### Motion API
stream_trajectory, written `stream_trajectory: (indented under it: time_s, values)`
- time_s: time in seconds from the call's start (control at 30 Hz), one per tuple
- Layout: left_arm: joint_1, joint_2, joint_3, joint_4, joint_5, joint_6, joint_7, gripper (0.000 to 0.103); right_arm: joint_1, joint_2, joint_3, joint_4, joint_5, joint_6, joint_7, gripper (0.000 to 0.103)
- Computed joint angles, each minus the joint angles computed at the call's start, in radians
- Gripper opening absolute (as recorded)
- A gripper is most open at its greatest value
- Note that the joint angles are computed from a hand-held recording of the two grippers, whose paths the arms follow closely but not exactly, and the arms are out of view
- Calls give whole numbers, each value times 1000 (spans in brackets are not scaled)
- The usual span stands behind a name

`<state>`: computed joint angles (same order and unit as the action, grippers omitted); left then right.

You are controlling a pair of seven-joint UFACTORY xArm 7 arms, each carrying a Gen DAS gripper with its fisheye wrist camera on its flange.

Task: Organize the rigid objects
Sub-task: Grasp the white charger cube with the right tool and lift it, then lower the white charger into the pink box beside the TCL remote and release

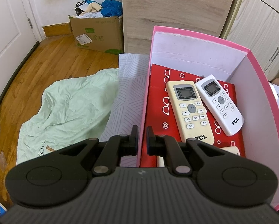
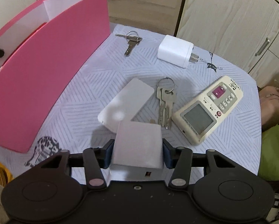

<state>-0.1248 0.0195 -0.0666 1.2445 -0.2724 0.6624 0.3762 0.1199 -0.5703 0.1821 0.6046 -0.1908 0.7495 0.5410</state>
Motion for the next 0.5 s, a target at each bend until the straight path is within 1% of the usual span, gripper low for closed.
stream_trajectory:
  time_s: [0.07,0.23,0.33,0.43,0.5]
  values:
    - [1,-1,0,0,-6,4,8,7,-13,-18,18,-8,-26,-12,22,55]
    - [4,-4,2,2,-22,13,23,7,-27,-99,12,-43,2,-97,100,55]
    - [4,-3,2,4,-29,19,25,7,-28,-159,30,-75,8,-192,145,55]
    - [5,1,3,11,-36,25,24,7,7,-188,23,-102,50,-315,153,55]
    - [6,1,3,10,-34,23,27,7,27,-175,32,-100,72,-388,154,55]
